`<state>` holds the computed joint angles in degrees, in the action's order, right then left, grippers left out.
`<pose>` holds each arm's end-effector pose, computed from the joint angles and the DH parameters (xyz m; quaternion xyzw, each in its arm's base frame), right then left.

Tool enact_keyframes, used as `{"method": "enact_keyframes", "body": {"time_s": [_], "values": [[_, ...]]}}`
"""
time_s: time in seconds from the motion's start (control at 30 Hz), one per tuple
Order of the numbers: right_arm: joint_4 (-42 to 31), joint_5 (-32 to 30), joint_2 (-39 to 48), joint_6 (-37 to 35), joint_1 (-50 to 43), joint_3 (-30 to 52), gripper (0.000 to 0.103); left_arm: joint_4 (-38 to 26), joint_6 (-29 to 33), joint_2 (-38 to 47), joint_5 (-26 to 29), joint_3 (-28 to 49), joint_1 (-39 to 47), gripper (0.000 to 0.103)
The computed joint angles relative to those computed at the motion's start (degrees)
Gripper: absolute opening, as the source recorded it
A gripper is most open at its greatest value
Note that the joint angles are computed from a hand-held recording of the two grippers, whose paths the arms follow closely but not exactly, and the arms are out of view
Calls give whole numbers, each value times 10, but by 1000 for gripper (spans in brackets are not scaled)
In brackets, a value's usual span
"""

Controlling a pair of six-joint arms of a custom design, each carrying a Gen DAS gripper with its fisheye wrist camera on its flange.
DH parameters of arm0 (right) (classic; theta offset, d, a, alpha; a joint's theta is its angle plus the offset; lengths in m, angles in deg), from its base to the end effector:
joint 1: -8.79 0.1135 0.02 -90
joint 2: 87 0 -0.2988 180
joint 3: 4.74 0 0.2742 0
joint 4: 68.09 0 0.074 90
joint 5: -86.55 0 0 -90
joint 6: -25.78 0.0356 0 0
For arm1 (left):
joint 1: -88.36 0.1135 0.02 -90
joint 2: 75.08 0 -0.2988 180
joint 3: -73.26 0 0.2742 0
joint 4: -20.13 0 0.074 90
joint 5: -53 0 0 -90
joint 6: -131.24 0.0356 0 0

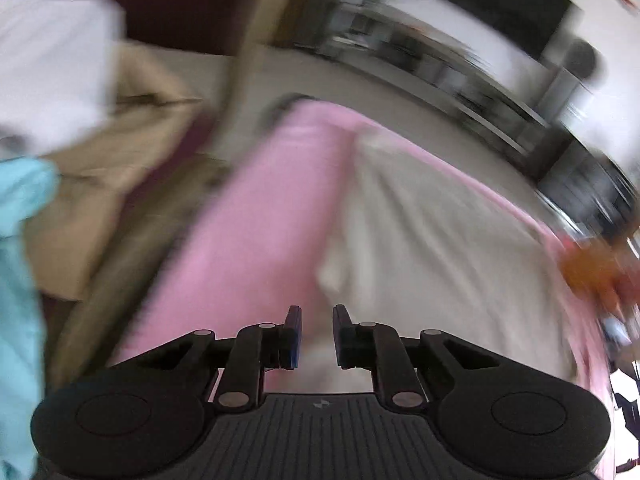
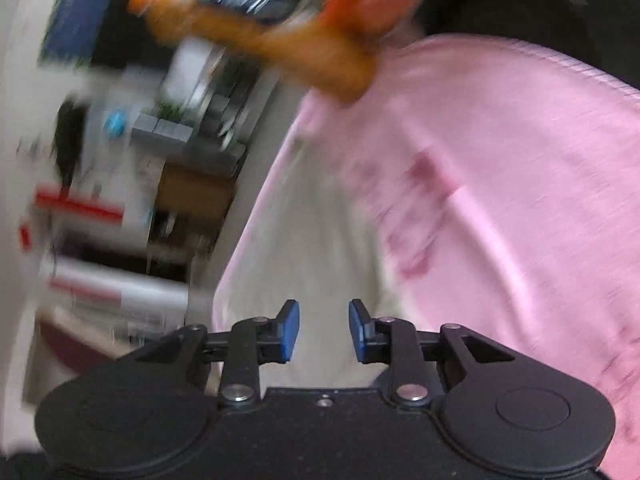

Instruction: Fold clothes

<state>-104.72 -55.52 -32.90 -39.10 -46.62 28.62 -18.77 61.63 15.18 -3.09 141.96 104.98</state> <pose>0.1099 -0.1100 0.1777 0.4633 0.7377 0.3407 0.3537 0.3194 0.0746 0.2214 0.1047 0.9220 -0.1900 0.3207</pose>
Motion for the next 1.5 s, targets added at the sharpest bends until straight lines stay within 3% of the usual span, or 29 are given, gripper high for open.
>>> {"method": "enact_keyframes", "body": {"time_s": [0.07,0.2,0.3,0.33,0.4,0.53,0.7,0.87,1.0,1.1,1.27,1.4,1.43,1.5], "values": [[9,36,10,-7,72,0,27,-2,39,-3,-30,-13,-28,19],[15,167,39,3,195,4,27,-6,29,23,-94,-1,-41,19],[-3,295,-17,19,248,10,24,40,-2,21,-153,-2,-39,17],[-10,351,-45,24,275,13,26,55,-5,12,-167,-2,-36,10],[-38,428,-103,31,330,21,26,42,-6,8,-136,27,-23,14],[-21,462,-73,35,394,93,27,-12,0,30,-79,115,-31,31],[45,510,88,-9,442,220,44,-20,-26,123,-111,236,-94,38],[97,536,261,-72,423,317,44,-25,-71,250,-170,364,-165,46],[154,530,396,-56,387,361,44,-15,-85,349,-215,457,-201,54],[197,516,484,-45,368,390,44,-42,-107,427,-214,555,-212,55],[245,520,549,-44,359,409,44,-66,-115,512,-243,674,-229,55],[246,533,603,-67,354,462,44,-40,-94,532,-250,692,-241,50],[250,530,609,-64,352,468,43,-34,-92,536,-253,696,-244,44],[257,524,620,-59,348,478,41,-24,-90,540,-250,700,-248,15]]}}
